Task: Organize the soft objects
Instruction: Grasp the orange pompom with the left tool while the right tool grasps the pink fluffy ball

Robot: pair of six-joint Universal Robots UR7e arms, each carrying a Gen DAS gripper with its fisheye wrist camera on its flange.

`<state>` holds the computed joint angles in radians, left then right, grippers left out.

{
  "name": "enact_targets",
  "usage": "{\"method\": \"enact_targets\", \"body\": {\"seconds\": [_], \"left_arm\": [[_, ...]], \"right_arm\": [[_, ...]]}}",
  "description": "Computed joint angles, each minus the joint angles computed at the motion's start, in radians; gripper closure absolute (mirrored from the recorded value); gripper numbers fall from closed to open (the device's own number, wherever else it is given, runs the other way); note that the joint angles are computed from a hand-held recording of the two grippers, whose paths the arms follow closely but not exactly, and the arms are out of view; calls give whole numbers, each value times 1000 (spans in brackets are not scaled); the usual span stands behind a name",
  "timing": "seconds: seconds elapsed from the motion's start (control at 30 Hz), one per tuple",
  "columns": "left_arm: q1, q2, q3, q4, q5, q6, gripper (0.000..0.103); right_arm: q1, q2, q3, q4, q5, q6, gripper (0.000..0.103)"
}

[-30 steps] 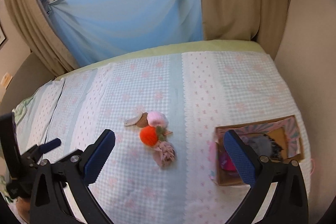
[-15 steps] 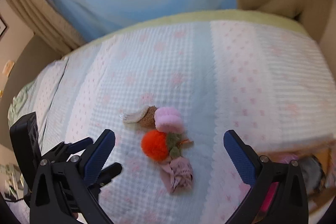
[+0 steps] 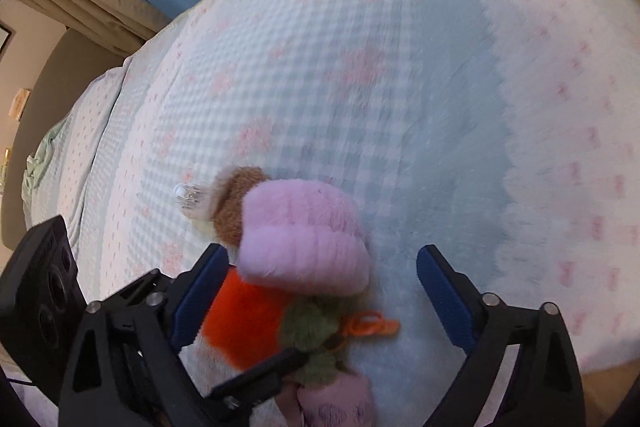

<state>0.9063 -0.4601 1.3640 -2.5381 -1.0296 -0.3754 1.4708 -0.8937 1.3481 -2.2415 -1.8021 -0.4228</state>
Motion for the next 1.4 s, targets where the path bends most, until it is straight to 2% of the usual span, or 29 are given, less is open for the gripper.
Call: {"method": "enact_targets", "body": {"seconds": [0.03, 0.1, 0.17, 0.27, 0.4, 0.6, 1.0, 1.13, 1.2, 1.23, 1.27, 1.4], "left_arm": [[2, 3, -2, -4, -3, 0, 30], [6, 9, -7, -12, -6, -3, 36], [9, 15, -20, 4, -10, -3, 56], [12, 26, -43, 36, -16, -1, 63], [12, 34, -57, 39, -11, 13, 67], [13, 24, -49, 34, -12, 15, 70], [4, -11, -28, 13, -4, 6, 82], [16, -13, -34, 41, -35, -12, 78], [22, -14, -35, 52, -46, -21, 58], [23, -17, -26, 38, -53, -13, 38], [22, -23, -10, 20, -59, -8, 29], [18, -27, 17, 2, -43, 9, 29]], "right_arm": [[-4, 9, -11, 15, 8, 6, 18], [-12, 28, -35, 51, 21, 15, 33], [-18, 37, -51, 81, 52, 22, 40], [-15, 40, -55, 90, 56, 7, 52], [-12, 41, -56, 81, 52, -2, 70], [-9, 33, -41, 51, 46, 0, 77], [5, -15, 1, -43, 60, 19, 78], [6, -28, 11, -55, 58, 21, 78], [4, -36, 18, -60, 60, 24, 78], [4, -39, 21, -62, 60, 26, 78], [2, -41, 24, -66, 60, 28, 78], [0, -42, 26, -71, 57, 33, 78]]}}
